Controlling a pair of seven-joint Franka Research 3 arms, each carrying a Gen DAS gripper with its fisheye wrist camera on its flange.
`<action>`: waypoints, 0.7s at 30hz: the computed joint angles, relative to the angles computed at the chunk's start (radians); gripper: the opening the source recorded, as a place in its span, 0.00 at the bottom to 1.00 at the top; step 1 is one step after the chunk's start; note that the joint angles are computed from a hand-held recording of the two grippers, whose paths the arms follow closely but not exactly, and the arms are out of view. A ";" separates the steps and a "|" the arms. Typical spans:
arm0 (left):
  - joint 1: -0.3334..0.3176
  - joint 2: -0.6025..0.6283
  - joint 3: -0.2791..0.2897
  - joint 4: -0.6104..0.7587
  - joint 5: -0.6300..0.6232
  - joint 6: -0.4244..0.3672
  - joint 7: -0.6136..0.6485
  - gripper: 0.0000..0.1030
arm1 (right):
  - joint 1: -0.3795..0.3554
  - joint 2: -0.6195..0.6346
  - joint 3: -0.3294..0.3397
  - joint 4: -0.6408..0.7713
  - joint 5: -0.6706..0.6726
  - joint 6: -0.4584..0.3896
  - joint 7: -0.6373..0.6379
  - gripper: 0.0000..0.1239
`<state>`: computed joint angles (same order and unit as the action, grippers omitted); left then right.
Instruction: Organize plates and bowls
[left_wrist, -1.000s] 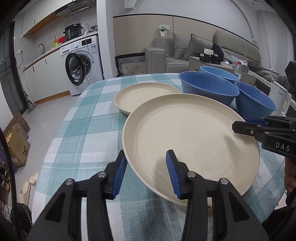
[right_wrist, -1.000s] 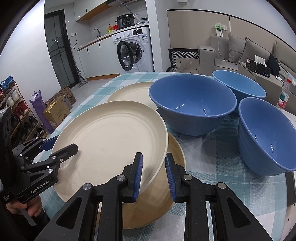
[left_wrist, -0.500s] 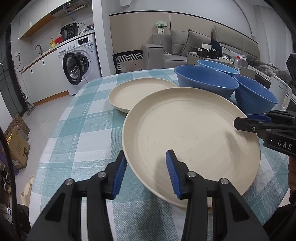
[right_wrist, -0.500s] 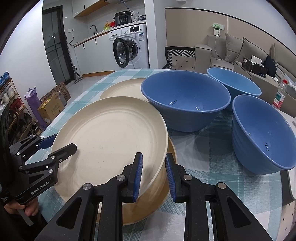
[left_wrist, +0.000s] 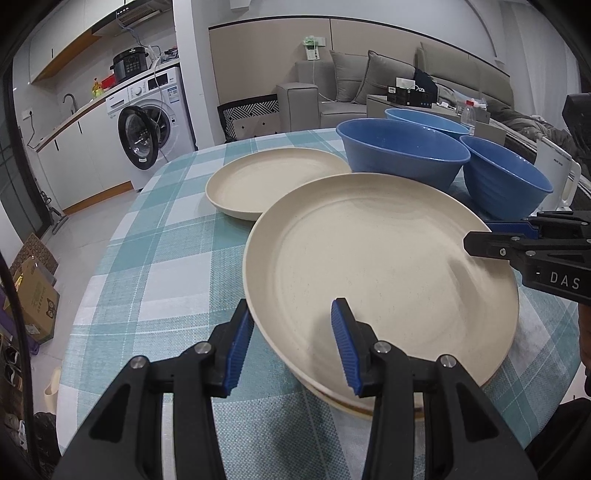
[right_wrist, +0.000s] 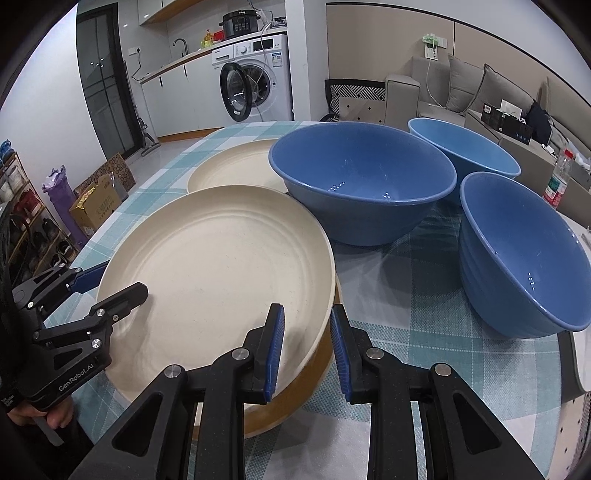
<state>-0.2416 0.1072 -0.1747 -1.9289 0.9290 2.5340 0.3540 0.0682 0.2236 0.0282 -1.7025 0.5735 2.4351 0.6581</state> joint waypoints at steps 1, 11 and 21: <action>0.000 0.000 -0.001 0.000 -0.002 0.000 0.002 0.41 | 0.001 -0.001 -0.001 -0.001 -0.006 -0.001 0.002 0.21; -0.005 0.006 -0.004 0.006 -0.027 -0.007 0.045 0.42 | 0.007 0.000 -0.005 -0.002 -0.047 -0.002 0.021 0.24; -0.009 0.013 -0.003 0.013 -0.052 -0.019 0.079 0.43 | 0.012 0.001 -0.007 -0.011 -0.077 0.002 0.029 0.27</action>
<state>-0.2506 0.1206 -0.1775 -1.9157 0.8774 2.5149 0.4333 0.0800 0.2243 0.0215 -1.7135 0.4966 2.4373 0.6869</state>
